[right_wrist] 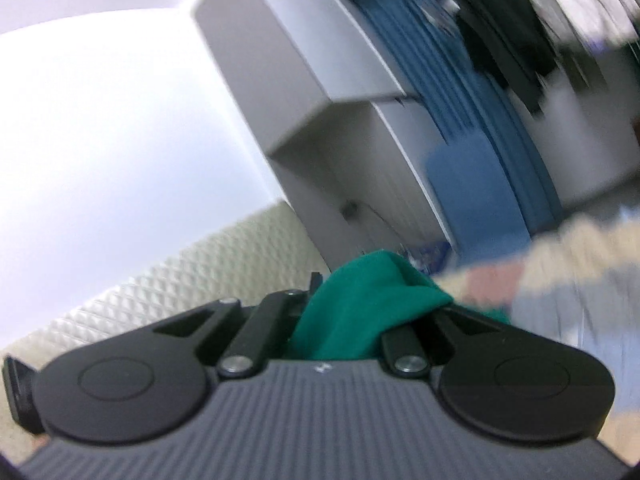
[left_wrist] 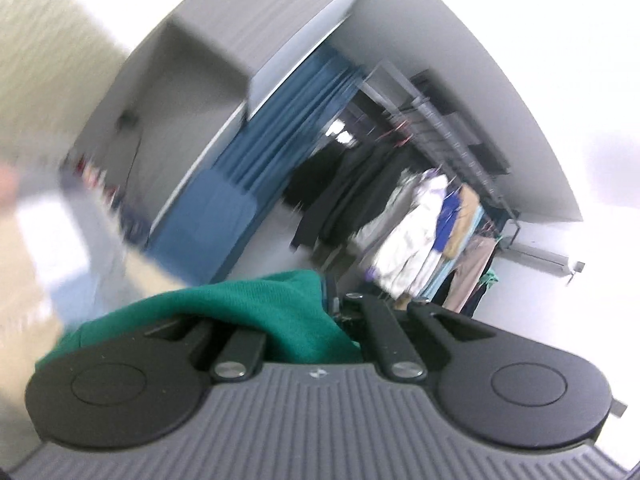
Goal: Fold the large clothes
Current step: 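Raise the hoodie high with both grippers and swing it over the bed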
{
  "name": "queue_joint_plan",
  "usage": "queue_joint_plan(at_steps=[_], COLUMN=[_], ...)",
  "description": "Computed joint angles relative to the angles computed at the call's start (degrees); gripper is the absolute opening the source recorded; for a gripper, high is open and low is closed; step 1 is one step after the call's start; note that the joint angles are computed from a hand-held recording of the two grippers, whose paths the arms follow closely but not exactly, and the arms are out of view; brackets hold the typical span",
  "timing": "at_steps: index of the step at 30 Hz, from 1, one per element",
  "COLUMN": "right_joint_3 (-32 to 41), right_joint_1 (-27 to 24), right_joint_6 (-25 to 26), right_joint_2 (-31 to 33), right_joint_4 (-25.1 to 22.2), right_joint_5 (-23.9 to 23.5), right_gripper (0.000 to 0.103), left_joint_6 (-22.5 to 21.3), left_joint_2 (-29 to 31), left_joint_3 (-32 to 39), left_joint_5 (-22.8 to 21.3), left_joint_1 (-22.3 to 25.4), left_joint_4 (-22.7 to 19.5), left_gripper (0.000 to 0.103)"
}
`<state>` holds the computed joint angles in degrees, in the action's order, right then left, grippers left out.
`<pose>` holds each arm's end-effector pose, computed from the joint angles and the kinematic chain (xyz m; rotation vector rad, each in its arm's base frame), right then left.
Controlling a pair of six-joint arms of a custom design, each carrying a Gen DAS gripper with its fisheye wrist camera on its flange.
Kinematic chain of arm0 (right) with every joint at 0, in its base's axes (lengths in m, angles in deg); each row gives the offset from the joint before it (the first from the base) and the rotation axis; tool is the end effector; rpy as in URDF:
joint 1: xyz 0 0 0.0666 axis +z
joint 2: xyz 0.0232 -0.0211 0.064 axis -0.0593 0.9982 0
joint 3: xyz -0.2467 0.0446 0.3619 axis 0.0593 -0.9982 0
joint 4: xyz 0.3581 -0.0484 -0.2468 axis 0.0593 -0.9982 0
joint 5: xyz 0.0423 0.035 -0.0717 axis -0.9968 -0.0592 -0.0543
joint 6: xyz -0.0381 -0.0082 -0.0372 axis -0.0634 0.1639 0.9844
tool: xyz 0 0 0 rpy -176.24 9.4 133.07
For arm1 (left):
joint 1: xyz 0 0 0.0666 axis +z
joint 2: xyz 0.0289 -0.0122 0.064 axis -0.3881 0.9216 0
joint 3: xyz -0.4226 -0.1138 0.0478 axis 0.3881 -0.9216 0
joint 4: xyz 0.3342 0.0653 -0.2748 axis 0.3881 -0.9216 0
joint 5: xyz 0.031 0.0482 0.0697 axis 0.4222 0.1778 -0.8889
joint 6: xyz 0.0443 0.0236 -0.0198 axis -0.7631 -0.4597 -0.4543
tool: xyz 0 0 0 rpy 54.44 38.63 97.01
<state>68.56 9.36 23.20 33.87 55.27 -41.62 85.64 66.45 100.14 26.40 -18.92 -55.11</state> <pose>0.5395 0.1411 0.5712 -0.2686 1.5849 0.9689 0.4292 0.0173 0.5142 -0.2526 1.4928 -0.7008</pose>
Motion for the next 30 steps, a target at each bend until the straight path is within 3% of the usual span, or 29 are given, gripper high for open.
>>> queue_joint_plan(at_steps=[8,12,14,17,24,30], right_joint_3=[14.44,24.82,29.53,34.37,35.87,48.19], right_joint_1=[-0.94,-0.78,-1.11,-0.95,-1.47,0.61], right_joint_6=[1.61,8.27,9.0,11.9,11.94,16.66], right_joint_2=[-1.43,2.65,5.5,10.46,22.55,39.34], right_joint_4=[-3.04,-10.46,-14.3,-18.87,-20.94,-25.3], right_joint_5=[-2.83,-0.14,0.6,3.77,7.05,13.54], right_gripper=[0.008,0.009,0.009,0.009,0.009,0.009], left_joint_6=[-6.45,-6.88,-6.43,-9.42,-10.12,-13.63], left_joint_2=[-1.98,1.83,4.64,9.58,23.24,39.89], left_joint_3=[18.27,27.15,30.57,33.88,32.89,39.2], left_joint_5=[1.33,2.3,2.94,1.06,-1.0,-3.76], left_joint_1=[1.14,1.55,1.65,0.62,0.26,0.94], left_joint_4=[-11.43,-16.86,-18.93,-21.92,-19.43,-17.82], left_gripper=[0.004,0.004,0.004,0.006,0.008,0.008])
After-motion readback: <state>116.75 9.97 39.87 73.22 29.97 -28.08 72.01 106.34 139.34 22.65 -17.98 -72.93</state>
